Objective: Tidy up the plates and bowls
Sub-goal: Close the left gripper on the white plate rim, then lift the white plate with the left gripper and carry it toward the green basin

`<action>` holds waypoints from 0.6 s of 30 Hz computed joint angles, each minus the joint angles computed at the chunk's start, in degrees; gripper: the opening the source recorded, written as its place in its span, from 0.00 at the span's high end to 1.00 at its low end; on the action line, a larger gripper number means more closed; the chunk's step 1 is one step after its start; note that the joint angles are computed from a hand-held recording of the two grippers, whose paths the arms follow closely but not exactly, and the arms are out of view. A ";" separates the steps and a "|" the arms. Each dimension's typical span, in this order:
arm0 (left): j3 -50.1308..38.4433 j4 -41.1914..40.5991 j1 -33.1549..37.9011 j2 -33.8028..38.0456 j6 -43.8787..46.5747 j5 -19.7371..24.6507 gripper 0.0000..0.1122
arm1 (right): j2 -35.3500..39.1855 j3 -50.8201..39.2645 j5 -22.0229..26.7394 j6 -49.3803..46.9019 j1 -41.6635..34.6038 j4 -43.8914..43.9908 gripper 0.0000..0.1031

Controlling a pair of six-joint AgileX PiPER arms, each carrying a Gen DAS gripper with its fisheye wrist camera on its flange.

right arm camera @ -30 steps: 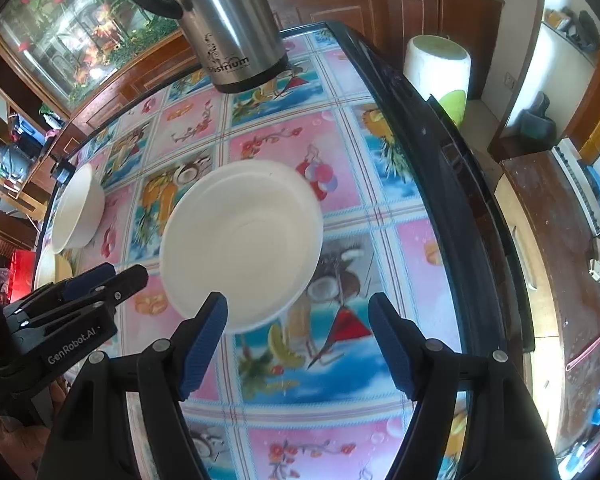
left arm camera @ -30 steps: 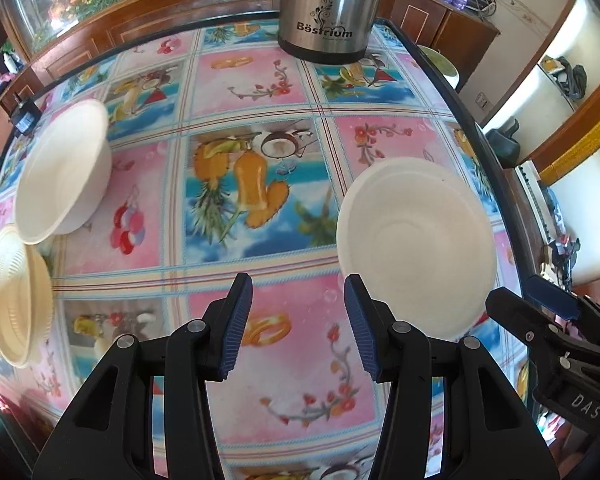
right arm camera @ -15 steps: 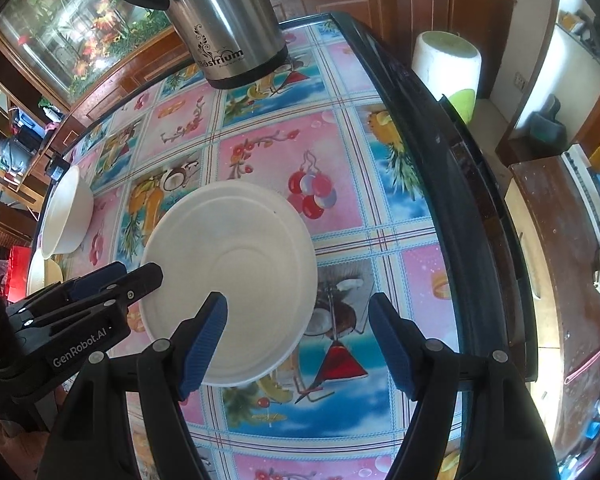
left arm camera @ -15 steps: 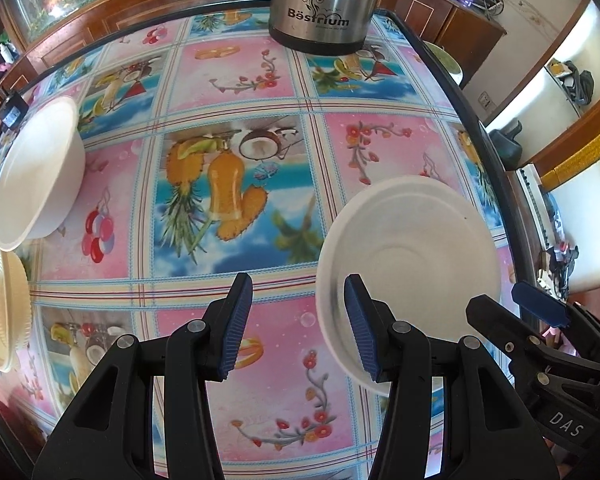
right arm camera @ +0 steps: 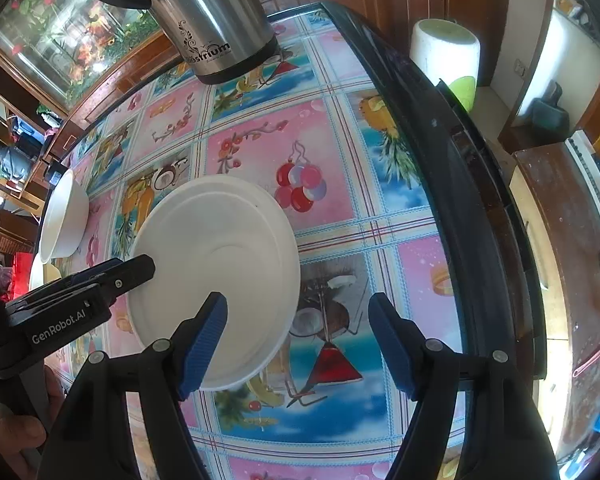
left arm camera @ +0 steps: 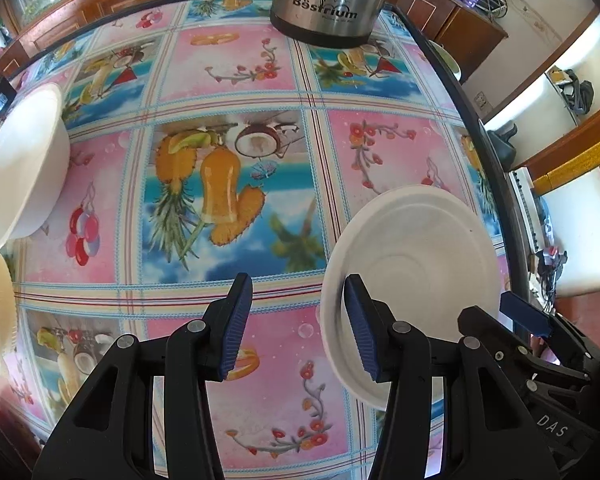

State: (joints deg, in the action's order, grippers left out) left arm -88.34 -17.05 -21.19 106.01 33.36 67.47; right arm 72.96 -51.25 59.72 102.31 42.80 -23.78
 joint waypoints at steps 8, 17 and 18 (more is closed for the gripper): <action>1.10 -0.29 -0.45 -0.08 2.30 -0.41 0.58 | 1.01 0.10 -1.78 -1.53 -0.85 0.04 0.36; 4.02 1.13 -1.64 -1.59 4.53 -3.22 0.77 | 1.27 -1.29 0.51 -1.13 0.77 -1.19 0.88; 4.10 1.16 -1.72 -1.58 4.71 -3.09 0.80 | 1.29 -1.42 0.46 -1.23 0.89 -1.30 0.88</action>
State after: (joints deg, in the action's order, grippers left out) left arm -84.24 -15.89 -22.90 104.43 38.07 64.38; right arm 74.24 -52.68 60.18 101.08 43.68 -25.08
